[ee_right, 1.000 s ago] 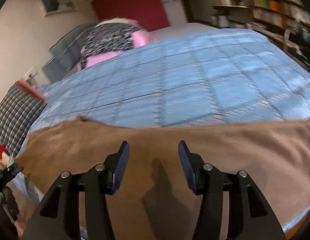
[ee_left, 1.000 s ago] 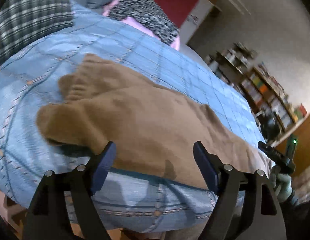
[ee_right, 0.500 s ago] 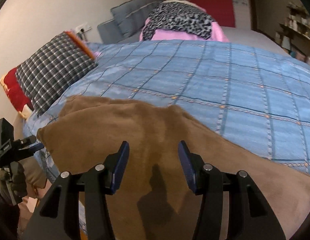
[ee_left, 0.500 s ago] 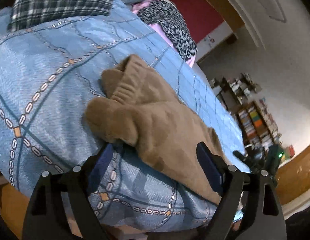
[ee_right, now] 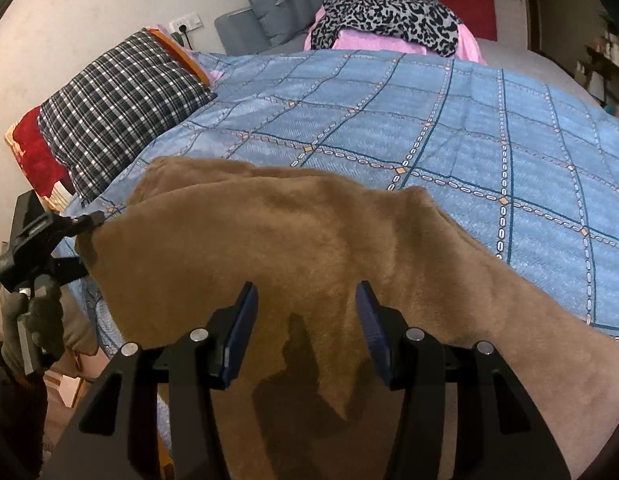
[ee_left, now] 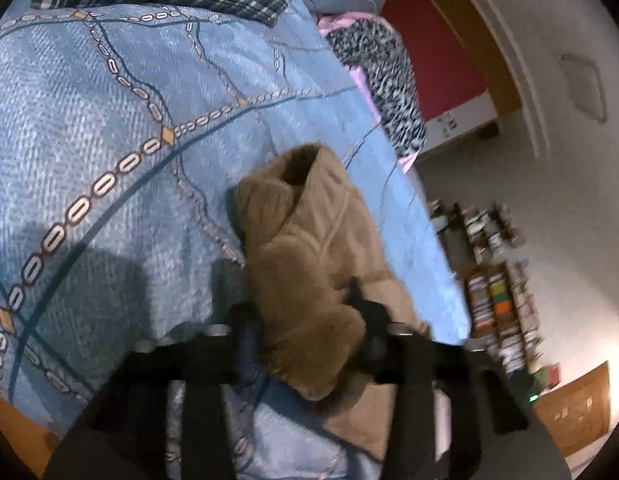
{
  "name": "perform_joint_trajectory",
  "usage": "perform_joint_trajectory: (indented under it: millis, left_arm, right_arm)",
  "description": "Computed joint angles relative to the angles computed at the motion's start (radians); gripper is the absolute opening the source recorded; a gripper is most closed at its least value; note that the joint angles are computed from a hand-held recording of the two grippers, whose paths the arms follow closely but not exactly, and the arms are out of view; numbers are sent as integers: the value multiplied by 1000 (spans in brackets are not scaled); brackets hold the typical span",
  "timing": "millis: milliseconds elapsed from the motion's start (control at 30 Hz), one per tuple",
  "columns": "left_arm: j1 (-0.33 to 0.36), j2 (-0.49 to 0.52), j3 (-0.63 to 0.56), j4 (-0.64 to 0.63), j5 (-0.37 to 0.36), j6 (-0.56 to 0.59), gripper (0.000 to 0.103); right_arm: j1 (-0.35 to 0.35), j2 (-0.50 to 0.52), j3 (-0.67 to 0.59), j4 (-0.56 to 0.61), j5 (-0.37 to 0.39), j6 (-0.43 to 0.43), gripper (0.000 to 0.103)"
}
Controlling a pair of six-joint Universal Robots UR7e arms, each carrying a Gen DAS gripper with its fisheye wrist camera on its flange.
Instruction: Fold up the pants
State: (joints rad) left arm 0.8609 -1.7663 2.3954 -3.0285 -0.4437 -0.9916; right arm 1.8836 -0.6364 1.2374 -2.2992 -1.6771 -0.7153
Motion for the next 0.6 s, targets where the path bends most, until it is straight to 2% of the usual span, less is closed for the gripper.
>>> perform_joint_trajectory:
  millis: [167, 367, 467, 600]
  left_arm:
    - [-28, 67, -48, -203, 4, 247, 20]
    - [-71, 144, -173, -307, -13, 590, 19]
    - [-103, 148, -183, -293, 3, 645, 19]
    - [-111, 138, -171, -259, 22, 633, 19]
  right_arm:
    - [16, 30, -43, 13, 10, -7, 52]
    - [43, 84, -114, 53, 30, -12, 52]
    - [65, 139, -200, 104, 60, -12, 52]
    - [97, 255, -392, 243, 130, -18, 55]
